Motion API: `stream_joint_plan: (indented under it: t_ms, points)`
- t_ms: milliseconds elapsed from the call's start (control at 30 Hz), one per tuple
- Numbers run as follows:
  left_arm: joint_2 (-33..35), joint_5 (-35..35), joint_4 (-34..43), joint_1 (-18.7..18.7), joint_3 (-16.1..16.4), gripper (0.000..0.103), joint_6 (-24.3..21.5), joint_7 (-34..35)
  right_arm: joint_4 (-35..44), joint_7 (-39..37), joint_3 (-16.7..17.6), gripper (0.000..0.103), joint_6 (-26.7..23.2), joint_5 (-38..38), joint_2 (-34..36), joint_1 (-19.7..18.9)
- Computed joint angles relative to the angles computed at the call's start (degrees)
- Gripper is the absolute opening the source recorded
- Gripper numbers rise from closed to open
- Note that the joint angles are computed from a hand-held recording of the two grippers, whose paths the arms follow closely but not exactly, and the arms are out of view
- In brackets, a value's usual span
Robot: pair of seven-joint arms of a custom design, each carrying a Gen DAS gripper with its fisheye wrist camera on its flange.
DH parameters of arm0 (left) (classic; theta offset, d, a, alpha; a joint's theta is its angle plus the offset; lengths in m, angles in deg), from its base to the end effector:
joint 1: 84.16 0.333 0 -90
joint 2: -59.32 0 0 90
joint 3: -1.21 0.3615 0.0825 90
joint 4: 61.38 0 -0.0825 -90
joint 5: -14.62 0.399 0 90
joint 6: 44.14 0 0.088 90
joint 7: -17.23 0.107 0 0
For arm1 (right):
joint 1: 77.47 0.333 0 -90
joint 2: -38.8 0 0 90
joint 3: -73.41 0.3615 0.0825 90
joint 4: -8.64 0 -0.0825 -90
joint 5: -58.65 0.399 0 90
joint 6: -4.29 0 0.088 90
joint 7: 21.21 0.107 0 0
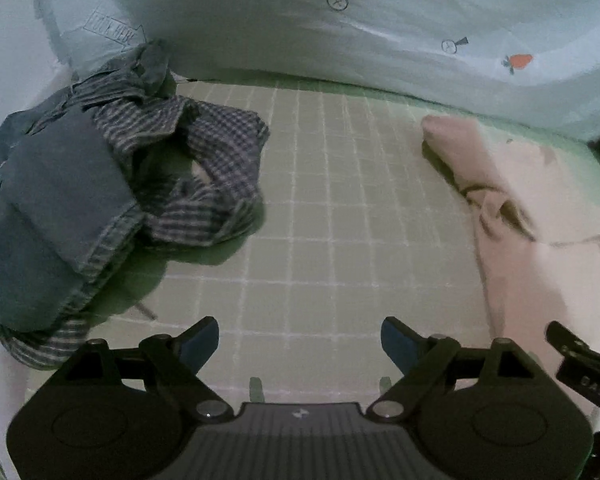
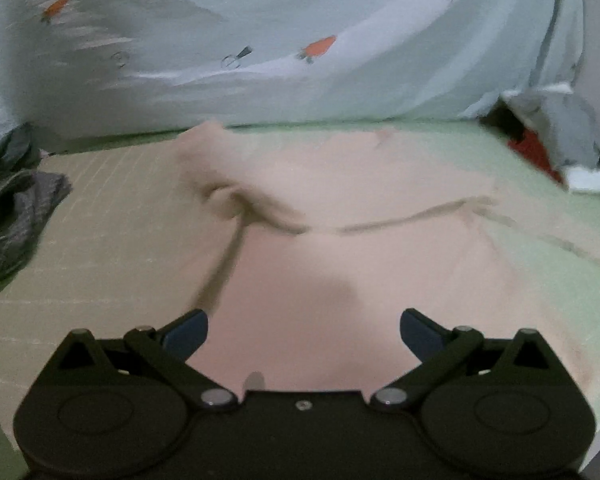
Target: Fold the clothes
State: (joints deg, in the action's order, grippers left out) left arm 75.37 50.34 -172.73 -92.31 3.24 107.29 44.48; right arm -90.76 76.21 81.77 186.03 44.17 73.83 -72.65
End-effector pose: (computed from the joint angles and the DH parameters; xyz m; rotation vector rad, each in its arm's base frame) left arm 0.6616 -0.0880 0.4150 -2.2572 1.3477 -0.4290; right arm 0.7341 0.1731 0.3569 -1.9254 1.4295 -0.6358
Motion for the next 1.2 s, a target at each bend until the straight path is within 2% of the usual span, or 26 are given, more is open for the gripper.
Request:
stream_joint_plan:
  t_ms: [33, 133, 267, 367, 467, 533, 567, 600, 633, 700, 733, 800, 900, 967, 1033, 1133, 1200]
  points:
    - [-0.9, -0.4, -1.4, 0.5, -0.1, 0.089, 0.3, 1.0, -1.3, 0.7, 0.0, 0.103, 0.3, 0.4, -0.5, 0.6]
    - [-3.1, -0.9, -4.7, 1.6, -0.4, 0.089, -0.2, 3.1, -4.4, 3.3, -3.8, 0.103, 1.3, 0.1, -1.8, 5.3]
    - [-5.2, -2.4, -8.2, 3.4, -1.4, 0.089, -0.6, 5.5, -7.6, 5.4, -4.7, 0.103, 2.0, -0.5, -3.2, 7.4]
    - [-6.1, -2.8, -10.0, 4.3, -2.0, 0.089, -0.6, 7.2, -8.6, 6.7, -8.0, 0.102, 1.9, -1.6, -3.5, 11.1]
    - [-6.9, -1.7, -10.8, 4.6, -2.2, 0.089, -0.7, 7.5, -8.4, 7.5, -9.6, 0.086, 1.3, -2.7, -3.2, 13.1]
    - [-7.4, -0.8, -11.2, 4.8, -2.3, 0.089, -0.7, 6.8, -8.4, 8.3, -11.9, 0.081, 1.5, -3.5, -3.1, 15.2]
    - [-7.5, -0.3, -11.3, 4.8, -2.3, 0.089, -0.8, 6.1, -8.5, 8.2, -11.3, 0.074, 2.0, -3.8, -3.2, 14.5]
    - [-7.7, 0.3, -11.3, 4.9, -2.4, 0.089, -0.8, 5.4, -8.9, 7.7, -9.0, 0.065, 2.8, -3.8, -3.4, 12.2]
    - [-7.7, 0.8, -11.2, 4.9, -2.5, 0.089, -0.7, 5.0, -9.2, 7.2, -6.8, 0.061, 3.4, -3.9, -3.5, 10.0]
    - [-7.5, 1.2, -10.7, 5.0, -2.8, 0.089, -0.5, 4.5, -8.8, 6.3, -3.7, 0.04, 2.9, -3.9, -3.4, 6.8]
    - [-7.4, 1.4, -10.4, 4.9, -3.0, 0.089, -0.5, 4.5, -8.7, 5.7, -2.1, 0.035, 2.5, -3.9, -3.3, 5.1]
    - [-7.0, 1.6, -9.7, 4.6, -3.2, 0.089, -0.6, 4.3, -8.6, 4.1, 2.6, 0.013, 2.0, -3.5, -3.0, 0.4]
    - [-6.0, 2.2, -8.0, 3.7, -3.4, 0.089, -1.0, 3.5, -8.6, 0.4, 12.4, 0.008, 1.6, -2.5, -2.2, -9.0]
    - [-5.3, 2.5, -6.9, 3.0, -3.4, 0.089, -1.3, 2.7, -8.3, -3.1, 22.1, 0.005, 0.4, -1.3, -0.5, -17.9]
    - [-4.4, 2.8, -5.4, 2.0, -3.5, 0.089, -1.9, 1.8, -7.7, -6.7, 29.3, 0.003, -0.6, 0.1, 1.4, -24.6]
    - [-2.8, 2.9, -2.8, 0.3, -3.5, 0.089, -3.4, 0.3, -6.2, -10.9, 35.1, 0.003, -1.6, 2.2, 3.4, -30.5]
    - [-1.5, 2.7, -0.9, -0.9, -3.5, 0.089, -4.8, -1.0, -4.5, -12.5, 35.8, 0.002, -3.1, 3.8, 4.3, -32.0]
